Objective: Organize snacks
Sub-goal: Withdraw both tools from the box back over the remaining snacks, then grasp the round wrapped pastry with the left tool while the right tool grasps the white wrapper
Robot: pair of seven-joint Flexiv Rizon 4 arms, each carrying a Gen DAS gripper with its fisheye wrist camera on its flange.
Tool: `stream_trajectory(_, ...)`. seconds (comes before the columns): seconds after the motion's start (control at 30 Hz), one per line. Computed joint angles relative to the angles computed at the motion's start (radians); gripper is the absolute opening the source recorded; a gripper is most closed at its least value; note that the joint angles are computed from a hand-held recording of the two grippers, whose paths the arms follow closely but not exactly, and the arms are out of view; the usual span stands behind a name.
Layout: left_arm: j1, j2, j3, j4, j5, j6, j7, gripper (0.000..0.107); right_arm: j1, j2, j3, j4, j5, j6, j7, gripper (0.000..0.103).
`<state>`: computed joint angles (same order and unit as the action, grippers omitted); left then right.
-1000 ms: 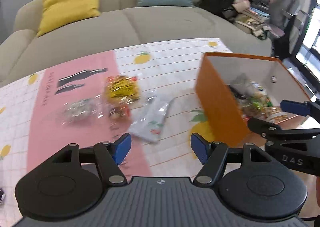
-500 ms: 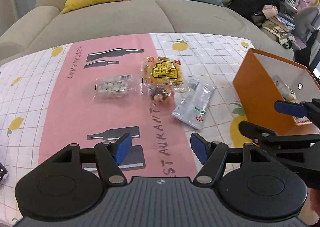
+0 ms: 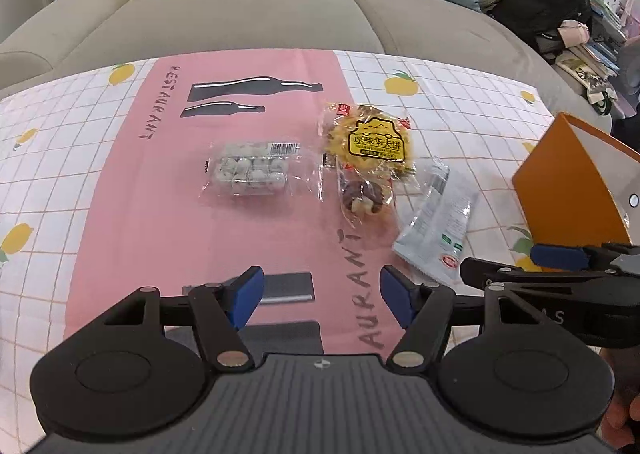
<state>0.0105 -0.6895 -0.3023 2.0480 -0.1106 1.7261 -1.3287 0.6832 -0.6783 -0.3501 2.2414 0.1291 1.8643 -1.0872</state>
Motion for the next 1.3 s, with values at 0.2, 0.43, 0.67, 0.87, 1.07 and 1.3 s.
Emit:
stream_trajectory(0.2, 0.008, -0.052, -0.028, -0.076, -0.014, -0.035, 0.018, 0.078, -0.111, -0.035, 0.073, -0.091, -0.046, -0.08, 0.071, 0.081)
stream_trajectory(0.43, 0.033, -0.123, -0.099, -0.168, -0.056, -0.058, 0.008, 0.078, -0.207, -0.074, 0.126, -0.165, -0.115, -0.113, 0.148, 0.083)
stream_trajectory(0.67, -0.012, -0.183, -0.078, -0.272, -0.133, -0.152, -0.02, 0.078, -0.278, -0.093, 0.172, -0.187, -0.171, -0.114, 0.165, 0.083)
stream_trajectory(0.87, -0.107, -0.193, 0.019, -0.336, -0.175, -0.227, -0.057, 0.074, -0.294, -0.099, 0.19, -0.191, -0.189, -0.114, 0.167, 0.083)
stream_trajectory(1.07, -0.141, -0.196, 0.06, -0.353, -0.179, -0.256, -0.064, 0.052, -0.275, -0.105, 0.173, -0.184, -0.191, -0.1, 0.162, 0.083)
stream_trajectory(1.3, -0.078, -0.151, 0.007, -0.269, -0.21, -0.213, -0.072, 0.048, -0.271, -0.109, 0.17, -0.193, -0.16, -0.092, 0.193, 0.083)
